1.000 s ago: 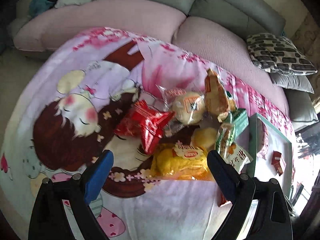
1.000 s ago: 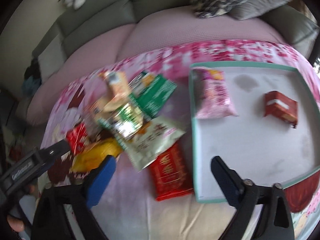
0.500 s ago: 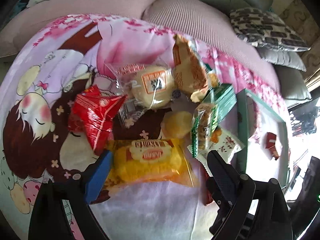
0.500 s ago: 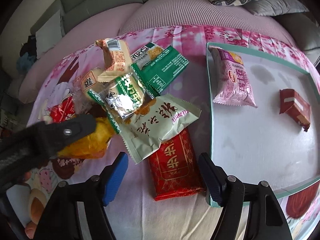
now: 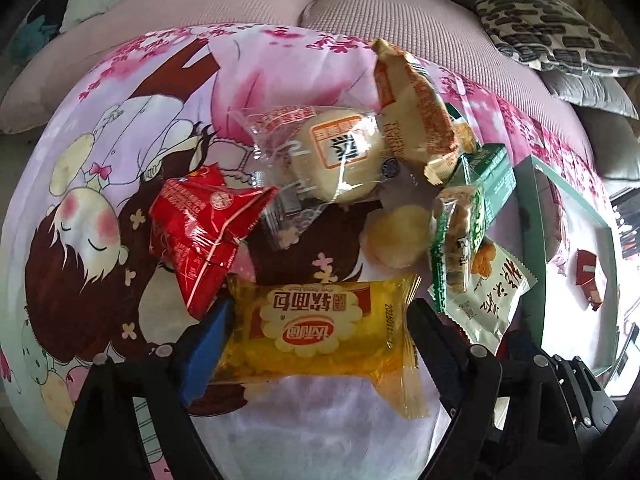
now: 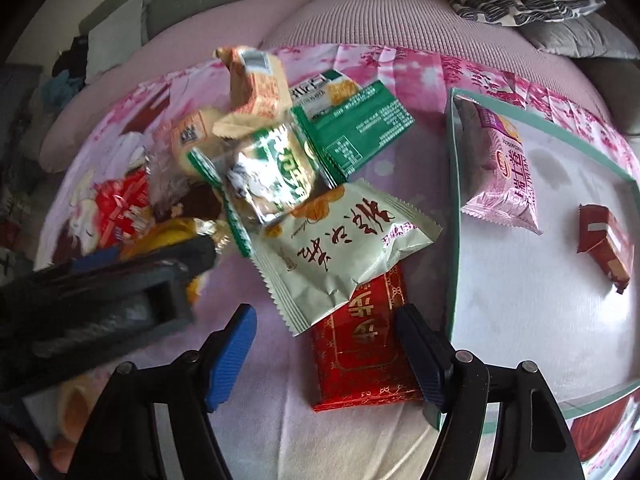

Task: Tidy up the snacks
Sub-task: 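Grasp the yellow bread bag with left tool while right tool grasps red packet, then carry both packs into the tray and release them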

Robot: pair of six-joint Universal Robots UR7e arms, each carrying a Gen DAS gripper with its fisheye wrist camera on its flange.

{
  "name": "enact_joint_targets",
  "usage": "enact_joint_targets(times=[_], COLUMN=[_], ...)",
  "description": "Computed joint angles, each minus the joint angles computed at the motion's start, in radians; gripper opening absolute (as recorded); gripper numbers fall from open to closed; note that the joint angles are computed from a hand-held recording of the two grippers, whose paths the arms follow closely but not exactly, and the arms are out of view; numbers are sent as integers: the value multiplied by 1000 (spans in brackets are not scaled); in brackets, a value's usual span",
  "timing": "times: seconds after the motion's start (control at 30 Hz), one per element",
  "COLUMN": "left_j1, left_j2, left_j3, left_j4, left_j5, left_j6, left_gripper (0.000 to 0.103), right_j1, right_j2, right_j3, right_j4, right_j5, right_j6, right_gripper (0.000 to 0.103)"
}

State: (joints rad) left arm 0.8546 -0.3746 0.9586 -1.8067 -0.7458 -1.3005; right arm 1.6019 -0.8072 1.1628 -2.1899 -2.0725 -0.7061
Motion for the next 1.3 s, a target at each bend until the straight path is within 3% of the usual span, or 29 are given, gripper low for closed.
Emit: enact_joint_targets(times=[0.1, 0.23, 0.37, 0.5, 0.6, 0.7, 0.8, 1.03, 1.3], left_j1=[1, 1, -1, 2, 0, -4, -12, -23, -55], left_j2=[-19, -40, -54, -34, -26, 9, 18, -21, -72], left_j3=[35, 74, 95, 56, 55, 9, -4, 67, 148], left_j4=[-36, -66, -57, -14, -4, 28, 47, -24, -86], left_j5=[-7, -15, -15, -11, -5, 7, 19, 18, 63], left_j6=[3, 6, -2, -5, -11, -16, -24, -38, -59], left_gripper=[88, 88, 88, 88, 88, 83, 78, 76, 75], right_j1=[-6, -27, -16, -8, -5, -5, -8, -16, -17], right_j2=[1, 1, 4, 6, 11, 11, 8, -19, -92], right_j3=[-19, -82, -44, -11, 9, 18, 8, -11, 30], right_j4=[43, 178, 83, 23, -24, -43, -23, 67, 62], right_j5=[24, 117, 25, -21, -48, -51, -34, 12, 107], right_j6=[25, 87, 49, 6, -20, -34, -9, 50, 70], right_gripper=[75, 75, 72, 71, 59, 55, 49, 47, 44])
